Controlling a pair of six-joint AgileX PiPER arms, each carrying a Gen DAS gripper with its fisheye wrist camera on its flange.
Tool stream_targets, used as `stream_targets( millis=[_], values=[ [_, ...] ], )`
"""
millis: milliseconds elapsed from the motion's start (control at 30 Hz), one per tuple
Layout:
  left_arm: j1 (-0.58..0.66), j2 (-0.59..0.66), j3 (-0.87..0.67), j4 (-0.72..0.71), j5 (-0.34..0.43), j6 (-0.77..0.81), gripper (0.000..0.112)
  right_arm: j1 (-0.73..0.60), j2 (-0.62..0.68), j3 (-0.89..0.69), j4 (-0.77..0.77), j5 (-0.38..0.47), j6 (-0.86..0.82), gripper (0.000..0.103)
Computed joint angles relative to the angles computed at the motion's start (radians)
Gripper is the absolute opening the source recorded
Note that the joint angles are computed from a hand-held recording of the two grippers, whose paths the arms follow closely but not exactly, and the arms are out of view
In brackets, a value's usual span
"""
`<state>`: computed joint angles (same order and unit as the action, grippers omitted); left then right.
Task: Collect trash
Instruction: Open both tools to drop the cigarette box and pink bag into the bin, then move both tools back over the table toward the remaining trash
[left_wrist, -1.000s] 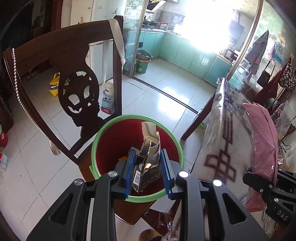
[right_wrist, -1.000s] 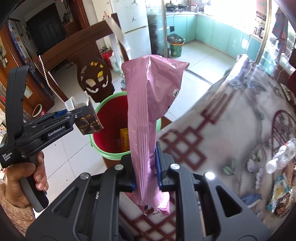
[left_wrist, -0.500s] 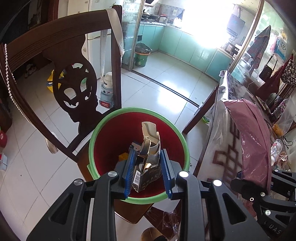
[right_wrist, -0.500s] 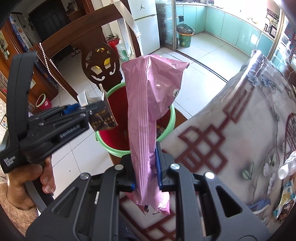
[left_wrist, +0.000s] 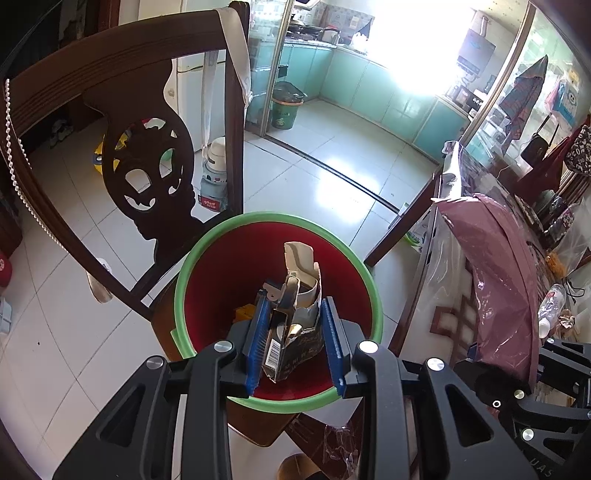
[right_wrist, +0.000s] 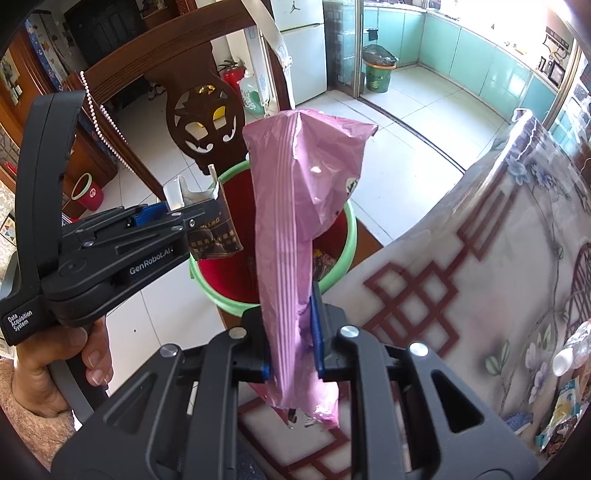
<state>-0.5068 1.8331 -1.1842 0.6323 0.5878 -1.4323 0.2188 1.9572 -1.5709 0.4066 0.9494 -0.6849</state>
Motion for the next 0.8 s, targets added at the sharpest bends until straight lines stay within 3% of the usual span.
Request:
stream_targets(
  millis=[33, 67, 133, 533, 800],
  values=[
    [-0.001, 0.002, -0.006, 0.012, 0.012, -0.012, 0.032, -0.004, -0.002, -0.001, 0.022, -0.008, -0.012, 0.031],
    [-0.006, 0.005, -0.016, 0.035, 0.038, -0.035, 0.054, -0.008, -0.011, 0.01, 0.041, -0.017, -0.023, 0.052],
    [-0.019, -0.002, -0.018, 0.09, 0.07, -0.095, 0.078, -0.018, -0.031, 0.029, 0.08, -0.05, -0.037, 0.057],
    [-0.071, -0.059, -0.015, 0.102, 0.092, -0.119, 0.077, -0.106, -0.141, 0.149, 0.114, -0.06, -0.133, 0.057],
    [-0.167, -0.062, -0.147, 0.104, 0.166, -0.068, 0.077, -0.256, -0.249, 0.206, 0.194, -0.005, -0.27, 0.057]
  ],
)
